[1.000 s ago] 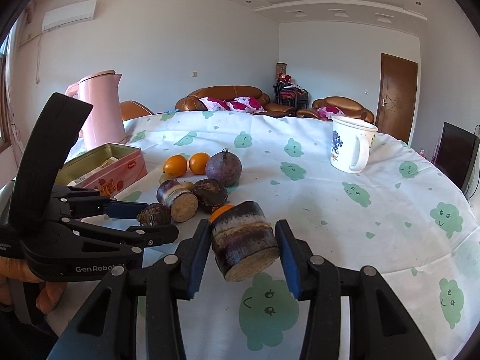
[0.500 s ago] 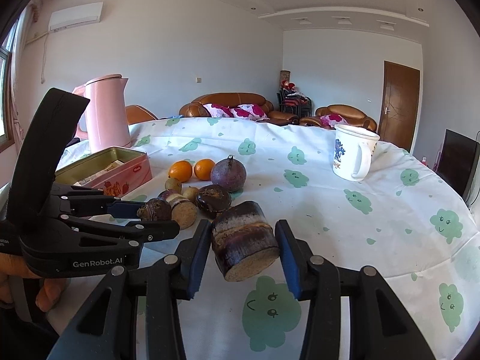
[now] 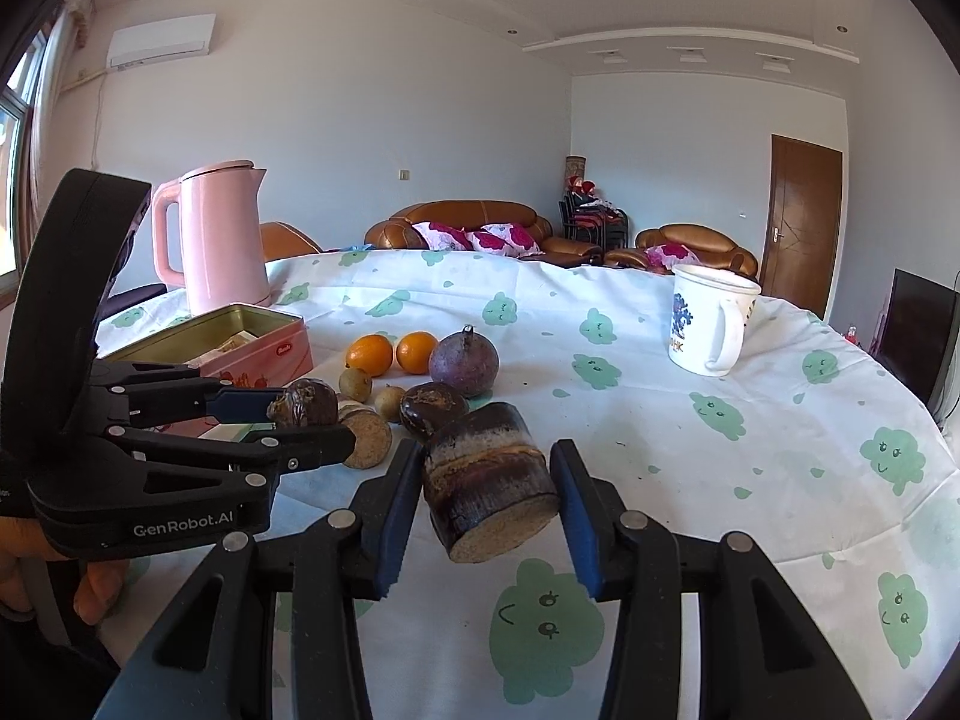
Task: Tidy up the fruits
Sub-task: 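Lift and carry the yam piece and dark fruit toward the tin box with both tools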
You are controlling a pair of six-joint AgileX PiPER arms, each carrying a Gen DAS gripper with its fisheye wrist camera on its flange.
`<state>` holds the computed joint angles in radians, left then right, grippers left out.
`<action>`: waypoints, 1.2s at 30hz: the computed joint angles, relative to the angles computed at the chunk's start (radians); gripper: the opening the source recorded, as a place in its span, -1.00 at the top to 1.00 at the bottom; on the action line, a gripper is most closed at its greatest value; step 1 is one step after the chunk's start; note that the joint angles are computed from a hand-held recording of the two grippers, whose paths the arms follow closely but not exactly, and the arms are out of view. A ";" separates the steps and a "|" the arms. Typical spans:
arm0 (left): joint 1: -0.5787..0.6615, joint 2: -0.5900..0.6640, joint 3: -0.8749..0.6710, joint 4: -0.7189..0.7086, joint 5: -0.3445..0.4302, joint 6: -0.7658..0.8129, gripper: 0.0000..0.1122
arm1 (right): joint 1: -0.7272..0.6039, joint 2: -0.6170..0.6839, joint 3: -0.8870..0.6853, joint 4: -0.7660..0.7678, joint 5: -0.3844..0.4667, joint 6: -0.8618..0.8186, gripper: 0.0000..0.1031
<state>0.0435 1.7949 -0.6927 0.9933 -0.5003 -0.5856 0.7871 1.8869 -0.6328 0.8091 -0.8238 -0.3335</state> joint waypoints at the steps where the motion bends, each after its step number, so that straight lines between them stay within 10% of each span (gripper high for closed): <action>1: 0.001 -0.002 0.004 -0.008 -0.005 0.008 0.27 | 0.001 0.000 0.002 -0.004 -0.004 0.003 0.11; 36: 0.046 -0.035 0.099 -0.174 -0.153 0.180 0.27 | 0.050 0.017 0.061 -0.044 -0.159 0.062 0.11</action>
<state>0.0900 1.7600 -0.5938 0.8190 -0.6531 -0.4061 0.8372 1.9037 -0.5714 0.7653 -0.9825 -0.2714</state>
